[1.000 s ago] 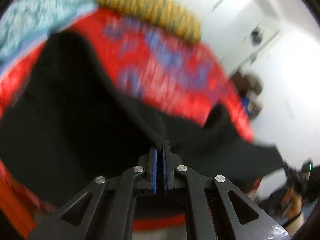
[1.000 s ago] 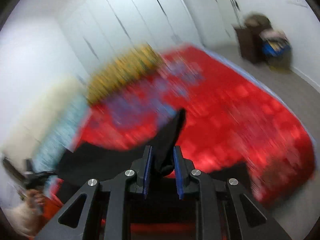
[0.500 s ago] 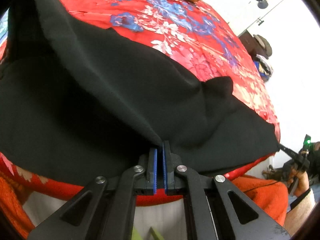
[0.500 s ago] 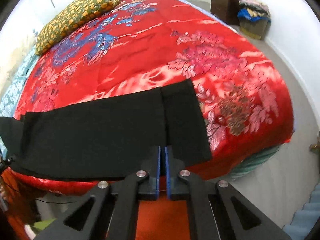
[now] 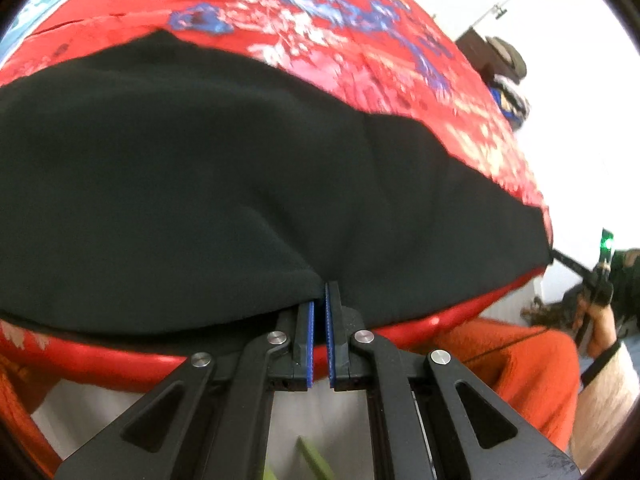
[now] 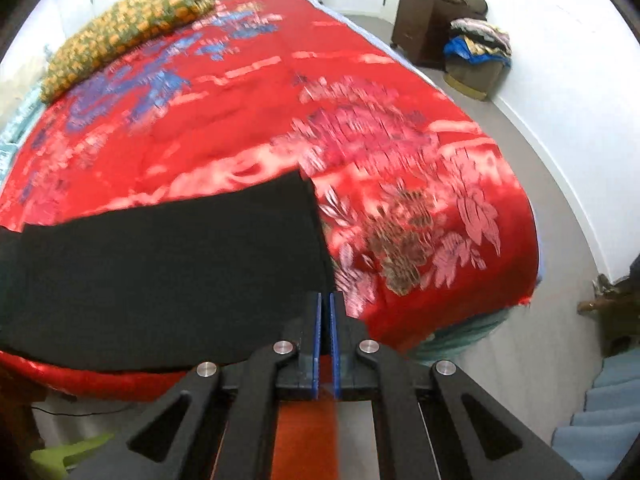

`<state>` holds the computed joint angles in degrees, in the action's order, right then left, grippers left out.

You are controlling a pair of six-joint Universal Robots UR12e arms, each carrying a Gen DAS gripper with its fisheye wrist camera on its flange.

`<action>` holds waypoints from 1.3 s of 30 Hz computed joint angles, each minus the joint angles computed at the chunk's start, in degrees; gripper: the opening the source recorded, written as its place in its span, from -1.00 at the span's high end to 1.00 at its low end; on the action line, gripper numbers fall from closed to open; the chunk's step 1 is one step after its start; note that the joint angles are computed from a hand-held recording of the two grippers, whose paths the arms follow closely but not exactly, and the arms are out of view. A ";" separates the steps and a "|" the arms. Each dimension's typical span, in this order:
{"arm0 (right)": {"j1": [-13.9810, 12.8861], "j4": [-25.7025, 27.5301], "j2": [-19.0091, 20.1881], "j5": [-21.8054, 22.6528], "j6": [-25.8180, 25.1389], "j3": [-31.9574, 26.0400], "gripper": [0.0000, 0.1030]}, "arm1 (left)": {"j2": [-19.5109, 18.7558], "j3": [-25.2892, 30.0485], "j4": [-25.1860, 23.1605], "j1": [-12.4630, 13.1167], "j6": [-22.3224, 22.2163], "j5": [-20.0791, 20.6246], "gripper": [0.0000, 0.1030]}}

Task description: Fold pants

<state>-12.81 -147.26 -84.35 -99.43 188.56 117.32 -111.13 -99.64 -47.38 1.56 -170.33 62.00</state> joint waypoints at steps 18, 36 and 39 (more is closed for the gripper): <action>4.87 -1.69 0.39 2.17 0.58 -2.70 0.95 | -0.02 -0.27 -1.74 -0.18 1.62 1.22 0.96; 17.45 -7.45 12.23 17.65 2.10 -8.83 -0.34 | 2.90 -2.54 10.75 7.81 -9.56 3.00 -0.18; 18.07 -10.45 12.36 16.42 5.27 -9.12 -0.34 | -0.32 0.62 10.58 7.78 -7.85 8.89 -0.17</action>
<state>5.26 -157.71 -71.99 -83.01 193.83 108.20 -111.46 -99.02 -36.79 9.34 -178.17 70.89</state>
